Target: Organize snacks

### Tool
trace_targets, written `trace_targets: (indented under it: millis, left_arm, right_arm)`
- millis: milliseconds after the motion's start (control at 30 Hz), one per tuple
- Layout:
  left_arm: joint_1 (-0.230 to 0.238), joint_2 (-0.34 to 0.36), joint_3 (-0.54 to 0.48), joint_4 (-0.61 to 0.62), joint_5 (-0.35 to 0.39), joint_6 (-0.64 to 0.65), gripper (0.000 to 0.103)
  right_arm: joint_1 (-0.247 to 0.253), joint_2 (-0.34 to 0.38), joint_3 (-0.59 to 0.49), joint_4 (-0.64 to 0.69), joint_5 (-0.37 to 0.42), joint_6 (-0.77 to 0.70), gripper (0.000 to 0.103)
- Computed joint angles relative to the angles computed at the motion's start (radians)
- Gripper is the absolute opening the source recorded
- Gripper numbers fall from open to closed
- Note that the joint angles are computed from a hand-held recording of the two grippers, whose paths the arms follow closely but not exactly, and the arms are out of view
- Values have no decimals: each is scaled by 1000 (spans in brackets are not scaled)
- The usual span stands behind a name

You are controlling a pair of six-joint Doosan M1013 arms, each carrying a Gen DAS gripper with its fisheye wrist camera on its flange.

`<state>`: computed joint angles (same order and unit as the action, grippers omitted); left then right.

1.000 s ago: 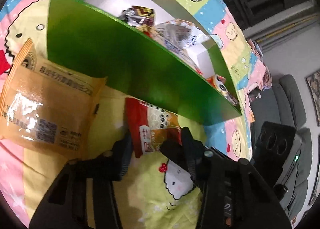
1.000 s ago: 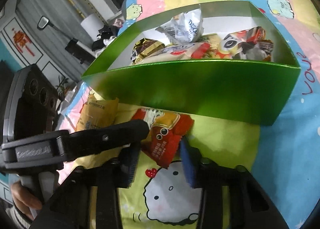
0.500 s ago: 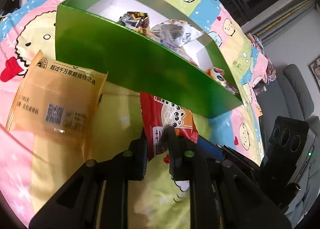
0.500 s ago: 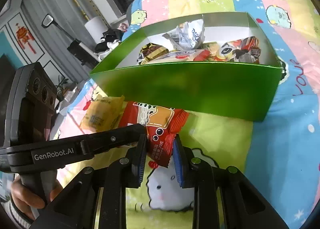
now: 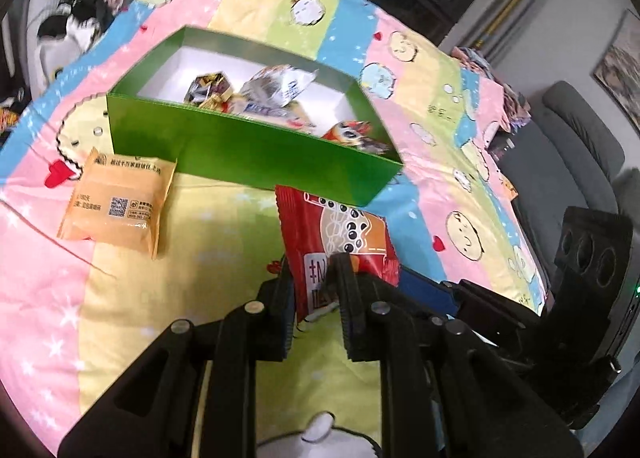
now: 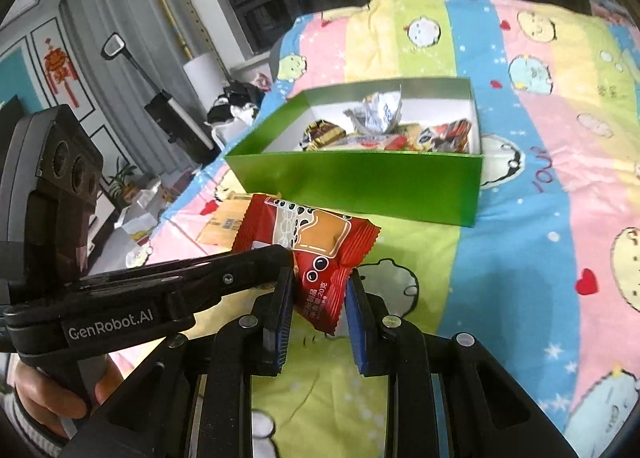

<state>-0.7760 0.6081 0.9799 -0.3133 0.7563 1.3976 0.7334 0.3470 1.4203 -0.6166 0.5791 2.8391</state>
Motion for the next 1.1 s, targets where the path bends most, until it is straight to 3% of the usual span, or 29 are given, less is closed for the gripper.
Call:
trace_targets:
  millis: [567, 1100]
  left_arm:
    - [-51, -99, 93, 134, -112, -22, 19]
    - [-70, -127, 119, 213, -163, -40, 19]
  right_arm:
    - [66, -57, 30, -229, 39, 151, 27]
    - [81, -74, 40, -295, 43, 185, 27]
